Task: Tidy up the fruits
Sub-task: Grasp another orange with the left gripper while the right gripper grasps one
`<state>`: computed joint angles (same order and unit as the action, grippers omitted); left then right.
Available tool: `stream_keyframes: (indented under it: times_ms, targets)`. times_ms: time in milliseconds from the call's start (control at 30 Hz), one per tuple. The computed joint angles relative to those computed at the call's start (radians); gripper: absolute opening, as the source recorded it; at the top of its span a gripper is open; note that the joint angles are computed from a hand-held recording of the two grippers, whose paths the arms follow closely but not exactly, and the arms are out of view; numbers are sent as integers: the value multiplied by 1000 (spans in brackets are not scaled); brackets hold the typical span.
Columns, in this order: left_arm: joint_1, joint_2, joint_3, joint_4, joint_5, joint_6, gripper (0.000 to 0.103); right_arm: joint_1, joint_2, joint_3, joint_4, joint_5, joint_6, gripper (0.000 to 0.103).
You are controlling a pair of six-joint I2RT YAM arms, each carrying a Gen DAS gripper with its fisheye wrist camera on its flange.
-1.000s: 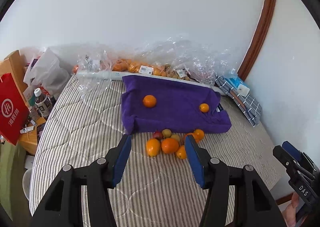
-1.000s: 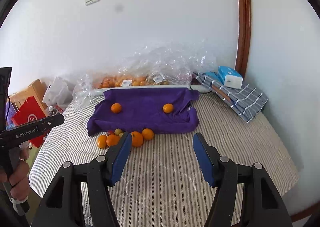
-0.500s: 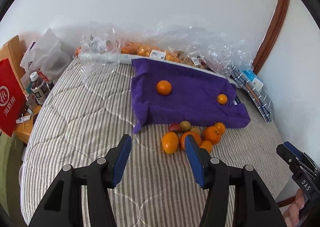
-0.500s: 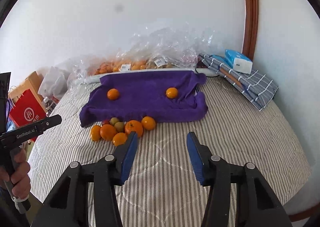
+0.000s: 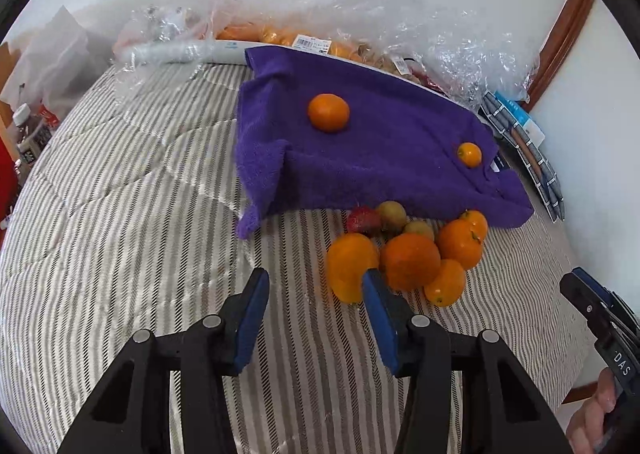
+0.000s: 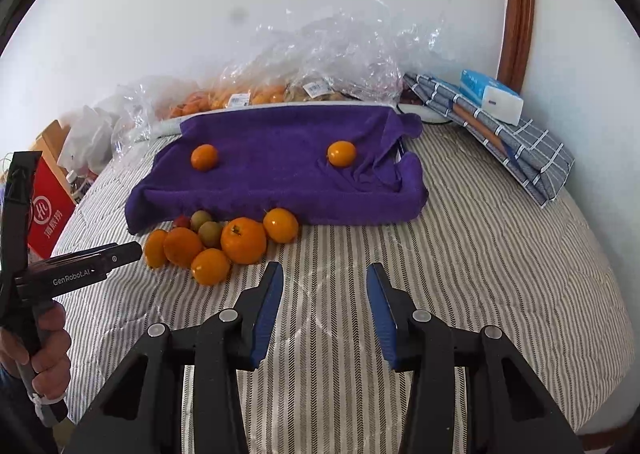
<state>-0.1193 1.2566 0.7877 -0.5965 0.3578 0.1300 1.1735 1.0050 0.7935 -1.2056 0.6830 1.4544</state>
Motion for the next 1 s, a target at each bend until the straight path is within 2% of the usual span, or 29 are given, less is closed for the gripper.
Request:
stream_keyframes:
  times_ms: [267, 367, 600, 700, 833, 1000]
  targets:
    - [-63, 29, -27, 85, 6, -17, 43, -118, -45, -113, 167, -60, -135, 43]
    - [-59, 46, -18, 76, 41, -4, 28, -131, -47, -132, 198, -73, -153, 43]
    - [-13, -13, -35, 57, -14, 92, 28, -167, -45, -160, 256, -86, -200, 43]
    - [19, -6, -44, 85, -25, 107, 28, -204, -55, -176, 301, -91, -244, 43]
    - [66, 16, -62, 156, 36, 115, 29, -286, -69, -210, 416, -130, -339, 43]
    - [76, 40, -69, 211, 63, 106, 28, -399, -36, -226, 568, -215, -486, 43]
